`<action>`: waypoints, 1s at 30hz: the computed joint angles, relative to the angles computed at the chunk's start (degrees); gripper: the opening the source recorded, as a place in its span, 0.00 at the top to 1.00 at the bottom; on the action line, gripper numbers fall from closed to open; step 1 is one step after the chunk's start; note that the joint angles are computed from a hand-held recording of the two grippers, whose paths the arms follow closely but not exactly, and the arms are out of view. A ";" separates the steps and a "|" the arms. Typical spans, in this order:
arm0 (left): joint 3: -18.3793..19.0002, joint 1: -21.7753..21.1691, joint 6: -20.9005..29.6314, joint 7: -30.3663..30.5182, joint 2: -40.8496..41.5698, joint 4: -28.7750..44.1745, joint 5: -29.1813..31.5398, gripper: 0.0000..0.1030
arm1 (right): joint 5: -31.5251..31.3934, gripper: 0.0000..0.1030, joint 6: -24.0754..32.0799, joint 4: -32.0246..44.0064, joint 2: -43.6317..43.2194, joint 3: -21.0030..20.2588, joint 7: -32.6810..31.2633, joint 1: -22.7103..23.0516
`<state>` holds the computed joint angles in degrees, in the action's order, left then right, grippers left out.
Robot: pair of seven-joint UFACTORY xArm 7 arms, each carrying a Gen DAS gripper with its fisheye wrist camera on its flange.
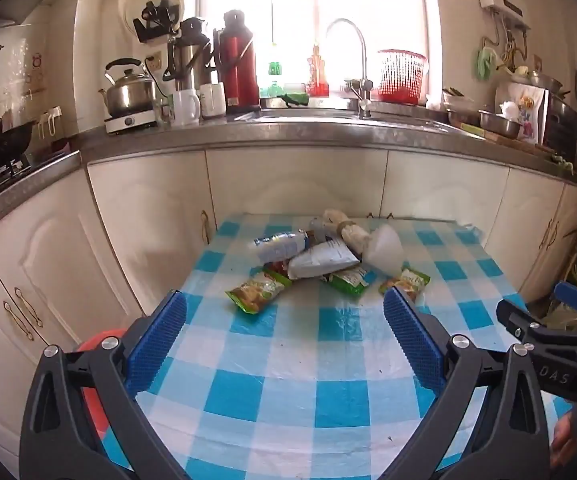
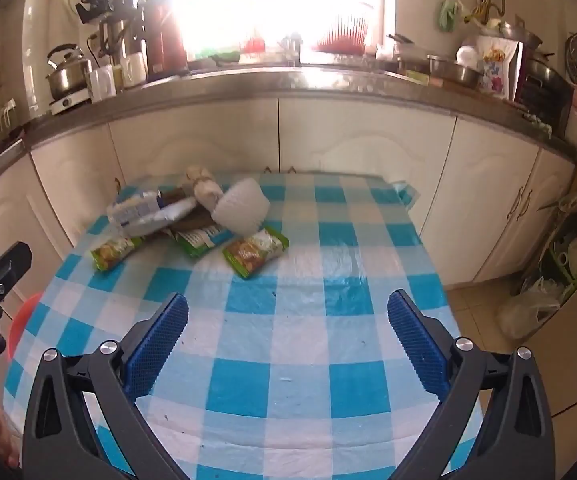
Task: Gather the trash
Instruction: 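Move both tools toward the trash pile on the checkered table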
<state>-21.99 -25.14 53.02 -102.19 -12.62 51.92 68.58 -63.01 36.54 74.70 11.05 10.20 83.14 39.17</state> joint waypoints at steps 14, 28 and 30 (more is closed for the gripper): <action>-6.11 5.71 1.23 -0.43 -20.45 -9.03 -2.20 0.04 | -13.49 0.04 5.63 -1.92 -12.73 8.51 9.35 -0.45; -14.22 14.58 1.32 4.45 -30.41 -8.93 -7.98 0.04 | -19.05 0.04 8.22 -2.88 -16.98 13.08 13.53 -2.20; -15.03 15.73 0.60 5.20 -31.45 -9.15 -8.92 0.04 | -19.50 0.04 7.86 -3.28 -17.41 13.29 14.29 -2.59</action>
<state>-37.02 -9.41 53.62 -96.98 -44.08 42.77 59.66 -82.51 44.40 71.42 -6.35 23.50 97.43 36.58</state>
